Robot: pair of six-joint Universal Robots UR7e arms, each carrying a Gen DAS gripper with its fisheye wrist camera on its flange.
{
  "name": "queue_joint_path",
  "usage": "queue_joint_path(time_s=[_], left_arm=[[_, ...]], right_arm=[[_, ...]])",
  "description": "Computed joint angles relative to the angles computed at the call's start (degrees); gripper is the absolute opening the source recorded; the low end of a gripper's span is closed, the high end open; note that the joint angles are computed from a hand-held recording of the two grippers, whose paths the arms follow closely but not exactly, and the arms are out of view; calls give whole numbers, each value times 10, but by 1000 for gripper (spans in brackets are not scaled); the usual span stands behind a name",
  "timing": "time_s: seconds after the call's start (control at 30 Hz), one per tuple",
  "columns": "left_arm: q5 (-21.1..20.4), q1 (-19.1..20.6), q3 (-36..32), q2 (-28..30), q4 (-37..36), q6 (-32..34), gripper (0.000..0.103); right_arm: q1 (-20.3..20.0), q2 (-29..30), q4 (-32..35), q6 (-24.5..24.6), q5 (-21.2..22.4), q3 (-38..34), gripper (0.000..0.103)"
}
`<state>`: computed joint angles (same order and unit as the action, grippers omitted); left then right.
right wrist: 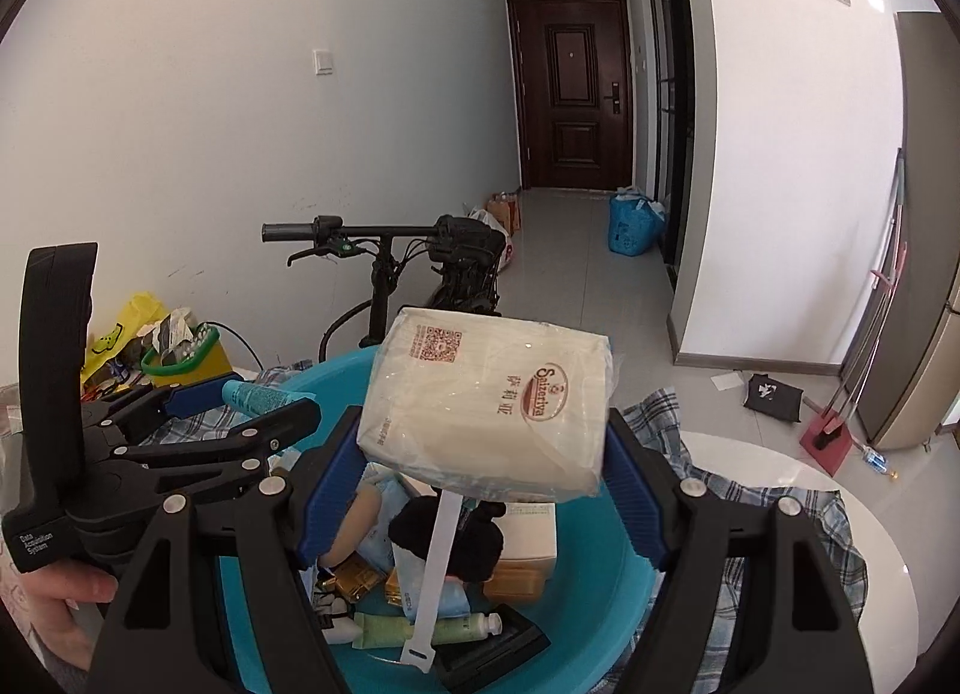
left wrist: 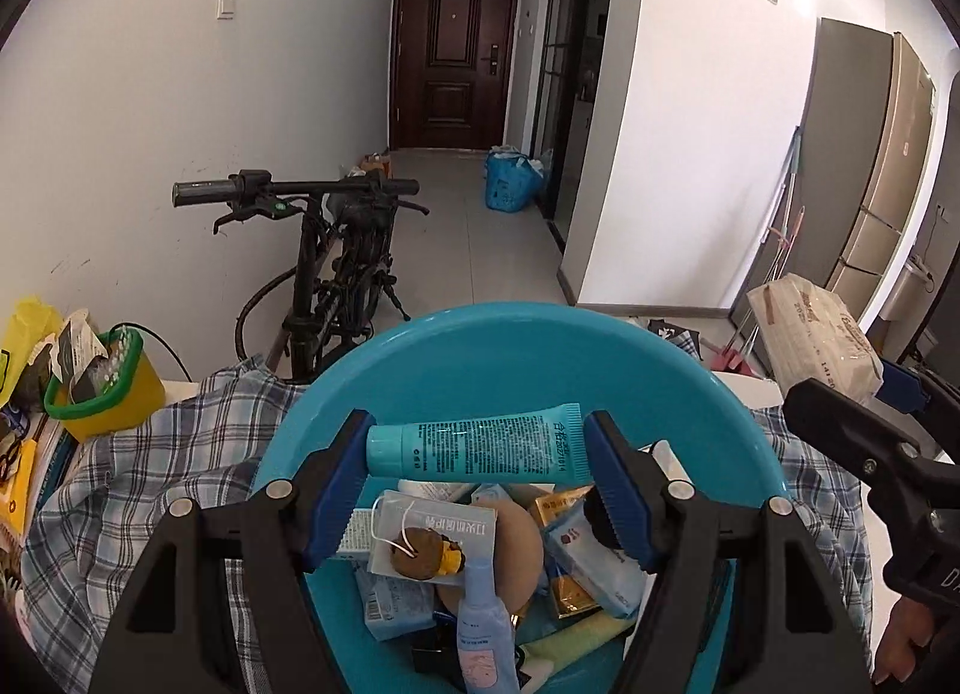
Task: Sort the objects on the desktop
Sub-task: 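Lower the tube and tissue pack into the basin and open both grippers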
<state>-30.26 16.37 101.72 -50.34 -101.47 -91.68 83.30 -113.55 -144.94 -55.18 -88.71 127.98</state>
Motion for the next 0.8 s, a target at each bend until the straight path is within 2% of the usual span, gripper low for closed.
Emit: queue_joint_path(time_s=[0.1,0.27,0.57,0.8], left_arm=[[-38,18,3,0,-35,24,73],[-65,35,2,6,-37,33,73],[-67,35,6,4,-41,33,73],[-74,43,15,0,-74,48,73]], right_arm=[[9,27,28,17,-51,-20,74],[10,55,55,9,-100,-37,74],[16,61,53,13,-108,-37,74],[19,63,48,10,-109,-33,74]])
